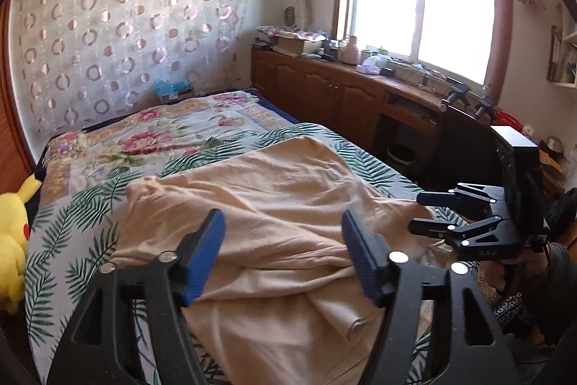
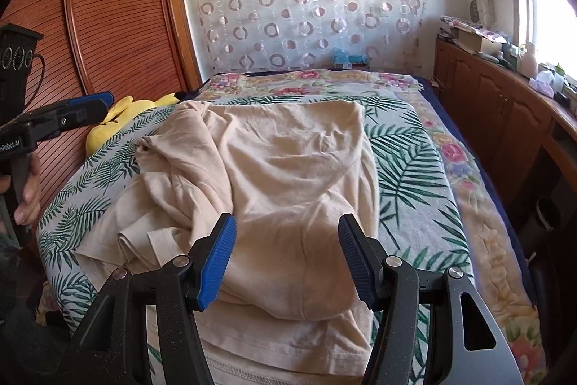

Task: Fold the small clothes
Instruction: 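Release the corner with the left tool while the right tool grasps the shirt edge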

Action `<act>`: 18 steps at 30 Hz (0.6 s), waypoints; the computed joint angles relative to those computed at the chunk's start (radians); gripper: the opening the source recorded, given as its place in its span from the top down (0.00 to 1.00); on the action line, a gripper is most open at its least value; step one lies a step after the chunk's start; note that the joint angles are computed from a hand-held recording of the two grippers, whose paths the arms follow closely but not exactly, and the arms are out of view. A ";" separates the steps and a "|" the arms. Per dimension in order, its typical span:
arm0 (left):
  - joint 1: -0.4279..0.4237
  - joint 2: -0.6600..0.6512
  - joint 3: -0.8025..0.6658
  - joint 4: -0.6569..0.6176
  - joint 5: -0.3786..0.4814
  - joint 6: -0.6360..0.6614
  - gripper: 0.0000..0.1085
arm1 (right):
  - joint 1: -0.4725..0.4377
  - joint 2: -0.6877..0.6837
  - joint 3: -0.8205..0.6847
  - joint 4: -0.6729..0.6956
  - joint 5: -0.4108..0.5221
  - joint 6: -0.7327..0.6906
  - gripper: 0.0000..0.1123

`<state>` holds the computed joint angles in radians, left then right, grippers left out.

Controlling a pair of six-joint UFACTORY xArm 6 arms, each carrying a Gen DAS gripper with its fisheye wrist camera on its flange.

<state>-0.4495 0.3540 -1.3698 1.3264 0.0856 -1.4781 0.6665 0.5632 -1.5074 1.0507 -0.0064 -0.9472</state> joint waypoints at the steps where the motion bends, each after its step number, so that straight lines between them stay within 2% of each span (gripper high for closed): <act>1: 0.004 -0.006 0.008 0.028 0.010 -0.035 0.33 | 0.003 0.010 -0.010 -0.028 0.001 0.024 0.46; 4: 0.014 -0.028 0.044 0.111 0.054 -0.145 0.33 | 0.012 0.040 -0.047 -0.103 0.019 0.079 0.46; 7: 0.020 -0.048 0.080 0.141 0.100 -0.198 0.33 | 0.022 0.075 -0.088 -0.216 0.044 0.165 0.46; 12: 0.037 -0.059 0.121 0.236 0.125 -0.330 0.33 | 0.023 0.169 -0.211 -0.412 0.120 0.326 0.46; 16: 0.025 -0.052 0.142 0.300 0.185 -0.410 0.32 | 0.019 0.239 -0.308 -0.505 0.190 0.405 0.46; 18: 0.033 -0.046 0.150 0.331 0.178 -0.450 0.32 | 0.015 0.262 -0.343 -0.540 0.218 0.436 0.46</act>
<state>-0.4169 0.3084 -1.2198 1.6574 0.2634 -1.9277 0.6817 0.8256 -1.8501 0.5103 0.2112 -0.5112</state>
